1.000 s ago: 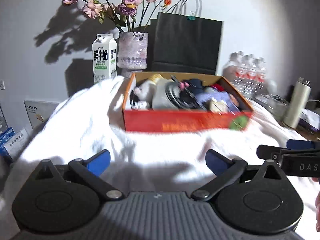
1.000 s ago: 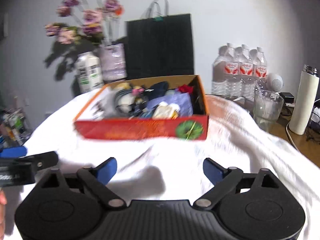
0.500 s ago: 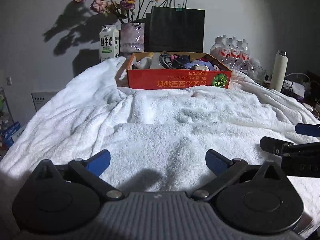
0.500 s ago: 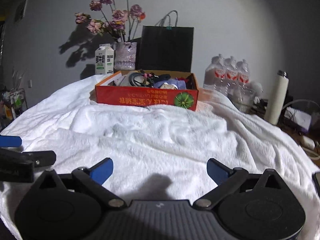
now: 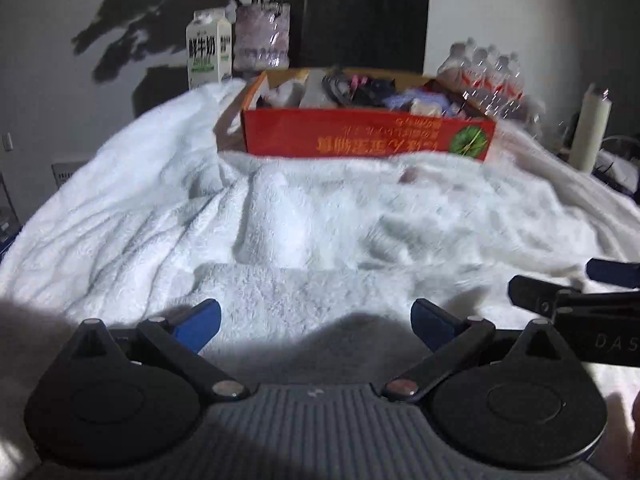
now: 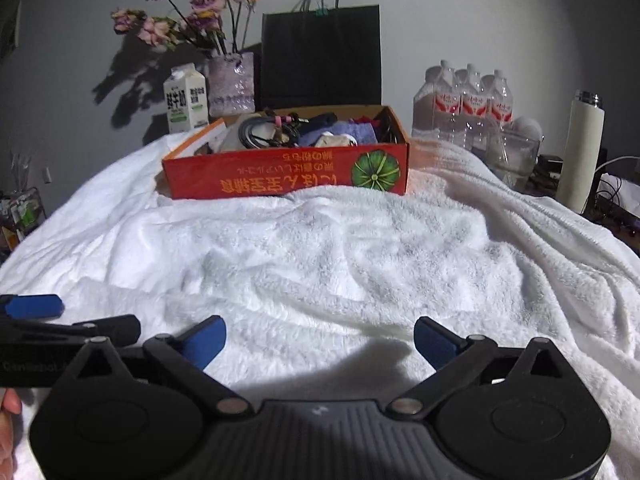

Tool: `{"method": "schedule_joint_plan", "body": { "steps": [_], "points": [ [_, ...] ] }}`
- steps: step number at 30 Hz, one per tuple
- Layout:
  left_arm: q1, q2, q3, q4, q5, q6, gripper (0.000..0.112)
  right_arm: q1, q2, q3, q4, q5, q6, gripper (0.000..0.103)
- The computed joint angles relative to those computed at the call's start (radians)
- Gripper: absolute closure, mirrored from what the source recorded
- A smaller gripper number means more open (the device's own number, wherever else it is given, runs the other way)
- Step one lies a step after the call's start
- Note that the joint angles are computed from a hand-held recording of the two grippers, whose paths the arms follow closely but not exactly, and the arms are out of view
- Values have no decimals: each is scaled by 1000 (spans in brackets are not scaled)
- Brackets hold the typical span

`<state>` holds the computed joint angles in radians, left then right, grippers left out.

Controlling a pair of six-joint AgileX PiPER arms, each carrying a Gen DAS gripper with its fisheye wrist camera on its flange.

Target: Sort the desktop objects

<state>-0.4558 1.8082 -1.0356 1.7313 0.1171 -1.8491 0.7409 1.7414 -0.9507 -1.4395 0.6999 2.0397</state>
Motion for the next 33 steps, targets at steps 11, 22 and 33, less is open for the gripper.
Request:
{"method": "schedule_joint_plan", "body": {
  "steps": [11,22,33],
  "points": [
    [20,43,-50,-265,-39,281,9,-39,55,-64,109,-33,-164,0],
    [20,46,-53,-258,-37,275,9,-49,50,-56,102,-52,-149,0],
    [21,47,-53,-257,-39,274,9,-48,53,-57,101,-51,-143,0]
  ]
}}
